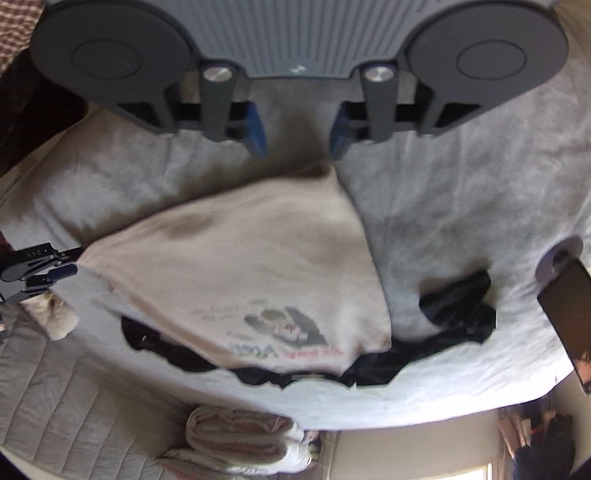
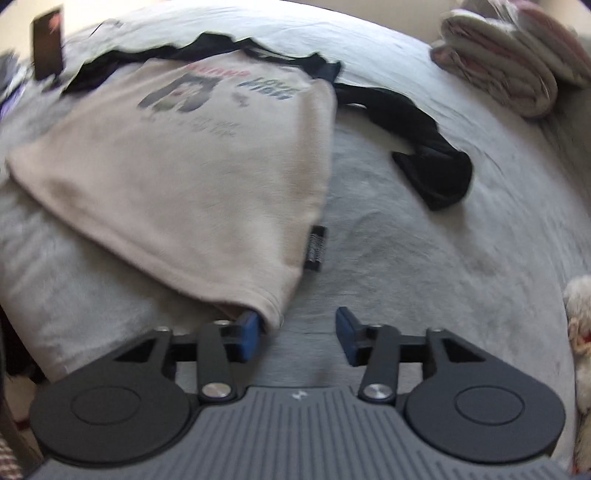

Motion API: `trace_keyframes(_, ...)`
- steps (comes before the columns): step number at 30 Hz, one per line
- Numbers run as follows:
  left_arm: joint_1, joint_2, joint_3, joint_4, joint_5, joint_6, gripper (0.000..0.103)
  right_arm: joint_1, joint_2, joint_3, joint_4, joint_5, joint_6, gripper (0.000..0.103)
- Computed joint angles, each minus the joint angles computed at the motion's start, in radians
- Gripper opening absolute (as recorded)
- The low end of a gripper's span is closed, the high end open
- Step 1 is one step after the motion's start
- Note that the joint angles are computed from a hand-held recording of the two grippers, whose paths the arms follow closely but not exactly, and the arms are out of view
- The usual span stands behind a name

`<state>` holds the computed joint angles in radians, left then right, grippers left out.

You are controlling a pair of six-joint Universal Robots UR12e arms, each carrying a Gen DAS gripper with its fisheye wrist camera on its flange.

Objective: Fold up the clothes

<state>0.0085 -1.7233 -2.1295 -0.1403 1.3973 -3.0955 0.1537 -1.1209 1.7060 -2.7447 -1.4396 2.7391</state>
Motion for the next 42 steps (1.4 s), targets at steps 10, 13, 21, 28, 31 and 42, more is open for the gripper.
trace_keyframes(10,-0.005,-0.084,0.134,0.049,-0.043,-0.054,0.058,-0.049,0.011,-0.122,0.282,0.178,0.003,0.059)
trace_keyframes(13,-0.017,-0.132,0.195,0.053,-0.058,-0.053,0.062,-0.040,0.013,-0.159,0.408,0.148,-0.098,0.059)
trace_keyframes(21,-0.046,-0.280,0.372,0.043,-0.049,-0.098,0.072,-0.059,0.023,-0.211,0.428,0.148,-0.166,0.059)
trace_keyframes(28,-0.062,-0.416,0.567,-0.016,0.010,-0.139,0.072,-0.063,0.094,-0.230,0.088,0.122,-0.082,0.059)
trace_keyframes(31,-0.067,-0.479,0.661,-0.045,0.041,-0.153,0.072,-0.057,0.151,-0.276,-0.006,0.106,-0.076,0.059)
trace_keyframes(42,-0.078,-0.678,0.951,-0.065,0.099,-0.141,0.071,-0.025,0.334,-0.488,-0.084,0.053,-0.200,0.045)
